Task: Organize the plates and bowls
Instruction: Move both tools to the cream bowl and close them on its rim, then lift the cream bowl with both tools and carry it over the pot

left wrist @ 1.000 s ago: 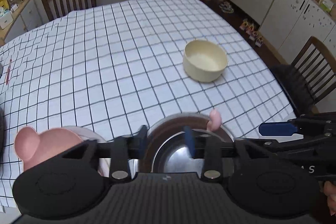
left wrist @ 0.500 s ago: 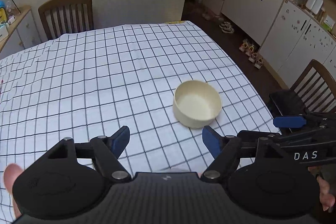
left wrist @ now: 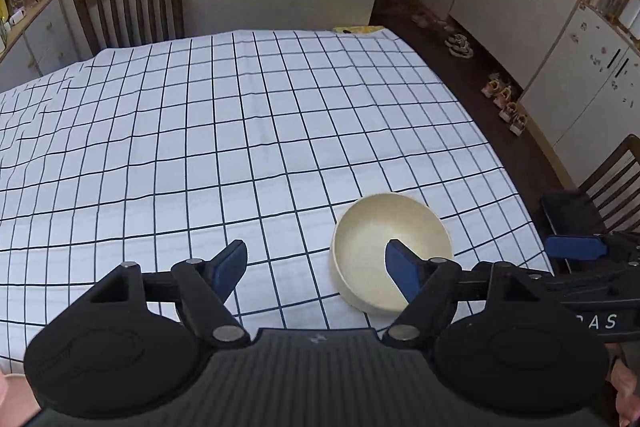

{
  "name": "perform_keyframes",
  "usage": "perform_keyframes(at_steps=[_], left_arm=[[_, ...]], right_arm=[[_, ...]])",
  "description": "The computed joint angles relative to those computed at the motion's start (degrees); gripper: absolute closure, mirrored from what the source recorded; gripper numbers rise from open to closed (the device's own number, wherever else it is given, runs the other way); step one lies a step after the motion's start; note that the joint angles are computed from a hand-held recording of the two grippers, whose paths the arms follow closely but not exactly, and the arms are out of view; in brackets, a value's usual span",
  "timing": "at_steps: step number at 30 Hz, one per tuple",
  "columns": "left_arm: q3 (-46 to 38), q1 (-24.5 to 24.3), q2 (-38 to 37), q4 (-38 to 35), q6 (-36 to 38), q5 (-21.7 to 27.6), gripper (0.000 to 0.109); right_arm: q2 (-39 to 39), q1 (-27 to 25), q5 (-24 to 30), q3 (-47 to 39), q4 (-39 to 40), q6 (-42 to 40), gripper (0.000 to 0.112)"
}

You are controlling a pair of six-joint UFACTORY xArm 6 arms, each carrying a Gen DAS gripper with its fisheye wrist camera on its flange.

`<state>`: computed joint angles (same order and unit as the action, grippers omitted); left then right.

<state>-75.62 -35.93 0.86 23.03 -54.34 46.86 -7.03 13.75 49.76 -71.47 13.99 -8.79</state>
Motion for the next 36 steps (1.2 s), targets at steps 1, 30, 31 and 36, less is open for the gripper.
perform_keyframes(at_steps=[1,30,31,36], left_arm=[[-0.9,0.2,1.2,-0.5,0.5,0.2,0.033],[-10.7,2.5,15.8,-8.5,5.4,3.2,0.055],[-10.9,2.5,16.0,-8.9,5.5,3.1,0.065],[-12.8,2.4,17.2,-9.2,5.9,3.6,0.084]], right_arm=[[1.1,-0.1,0.2,-0.8,-0.2,-0.4,0.015],[17.1,0.0,5.1,-12.7,-1.1,-4.7,0.054],[17.3,0.0,5.3,-12.9,-1.0,-4.8,0.062],[17.9,0.3,5.5,-13.7,-0.5,-5.7,0.078]])
